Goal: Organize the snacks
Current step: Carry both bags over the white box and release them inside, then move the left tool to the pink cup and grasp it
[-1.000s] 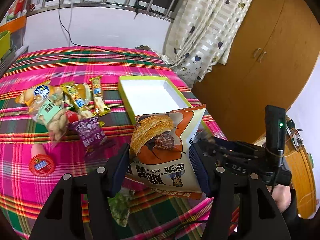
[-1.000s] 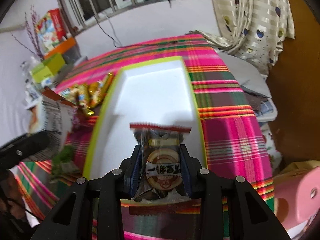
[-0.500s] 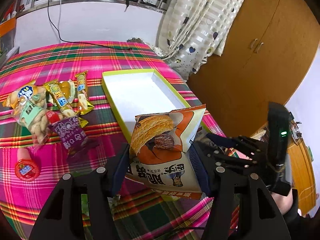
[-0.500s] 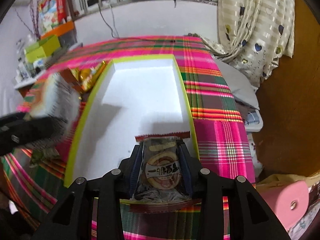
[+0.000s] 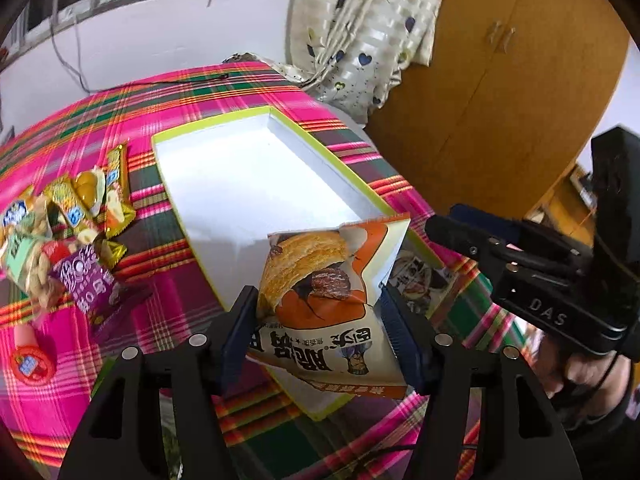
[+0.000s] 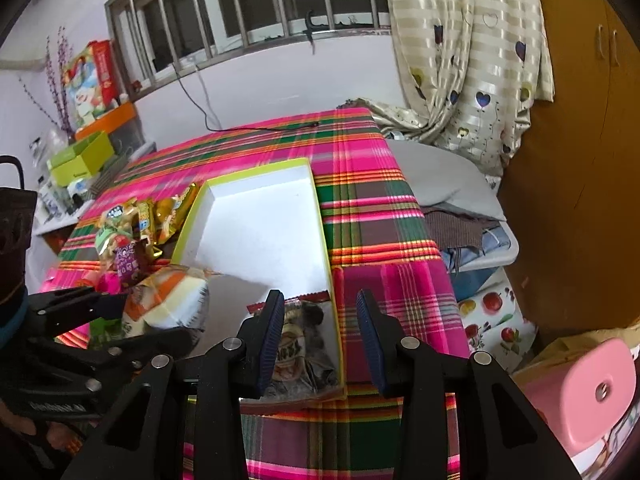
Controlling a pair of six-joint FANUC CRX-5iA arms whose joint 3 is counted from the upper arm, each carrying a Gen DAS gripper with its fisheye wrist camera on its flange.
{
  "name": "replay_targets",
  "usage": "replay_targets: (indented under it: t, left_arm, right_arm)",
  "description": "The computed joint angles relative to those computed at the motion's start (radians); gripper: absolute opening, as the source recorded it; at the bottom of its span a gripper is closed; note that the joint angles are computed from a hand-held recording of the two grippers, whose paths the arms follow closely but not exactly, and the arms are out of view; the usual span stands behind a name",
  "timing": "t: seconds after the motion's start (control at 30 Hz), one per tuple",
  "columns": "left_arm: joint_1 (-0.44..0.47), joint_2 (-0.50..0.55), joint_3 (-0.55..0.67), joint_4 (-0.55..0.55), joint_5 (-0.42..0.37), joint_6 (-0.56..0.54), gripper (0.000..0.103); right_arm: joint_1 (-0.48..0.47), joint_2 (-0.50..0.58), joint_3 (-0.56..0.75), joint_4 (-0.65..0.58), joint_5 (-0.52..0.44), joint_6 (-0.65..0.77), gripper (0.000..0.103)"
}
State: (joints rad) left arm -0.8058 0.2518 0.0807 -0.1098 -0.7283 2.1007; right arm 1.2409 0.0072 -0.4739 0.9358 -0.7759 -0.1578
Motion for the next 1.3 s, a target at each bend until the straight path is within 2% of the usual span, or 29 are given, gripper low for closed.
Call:
replay_targets:
  t: [0.07, 0.13, 0.23, 0.33, 0.43, 0.53, 0.7, 1.07, 1.3]
  left_arm:
    - [-0.007, 0.015, 0.021, -0.006, -0.017, -0.014, 0.064]
    - [-0.002, 0.029, 0.026, 0.036, -0.02, -0.066, 0.064]
    - [-0.009, 0.035, 0.039, 0.022, -0.029, -0.06, 0.064]
    - [-0.008, 0.008, 0.009, 0.02, 0.004, -0.042, 0.064]
    - [-0.004, -0.035, -0.028, -0.011, 0.04, 0.026, 0.064]
    - [-0.007, -0.078, -0.041, -0.103, 0.032, 0.15, 0.064]
    - [0.003, -0.136, -0.075, -0.197, 0.01, 0.292, 0.064]
    - [0.024, -0.252, -0.184, -0.316, -0.031, 0.48, 0.064]
    - [0.036, -0.313, -0.237, -0.361, -0.06, 0.545, 0.064]
  right_arm:
    - [-0.003, -0.003, -0.005, 0.001, 0.009, -0.006, 0.035]
    - [-0.006, -0.006, -0.01, 0.002, 0.017, -0.01, 0.035]
    - [-0.005, -0.012, -0.018, 0.004, 0.02, -0.017, 0.035]
    - [-0.007, -0.019, -0.026, 0.01, 0.023, -0.026, 0.035]
    - [-0.01, -0.023, -0.032, 0.028, 0.034, -0.036, 0.035]
    - [-0.01, -0.023, -0.031, 0.043, 0.049, -0.036, 0.035]
    - [-0.012, -0.016, -0.03, 0.063, 0.096, -0.03, 0.035]
    - [0.003, 0.017, 0.013, 0.083, 0.159, 0.035, 0.035]
    - [0.015, 0.059, 0.066, 0.058, 0.186, 0.105, 0.035]
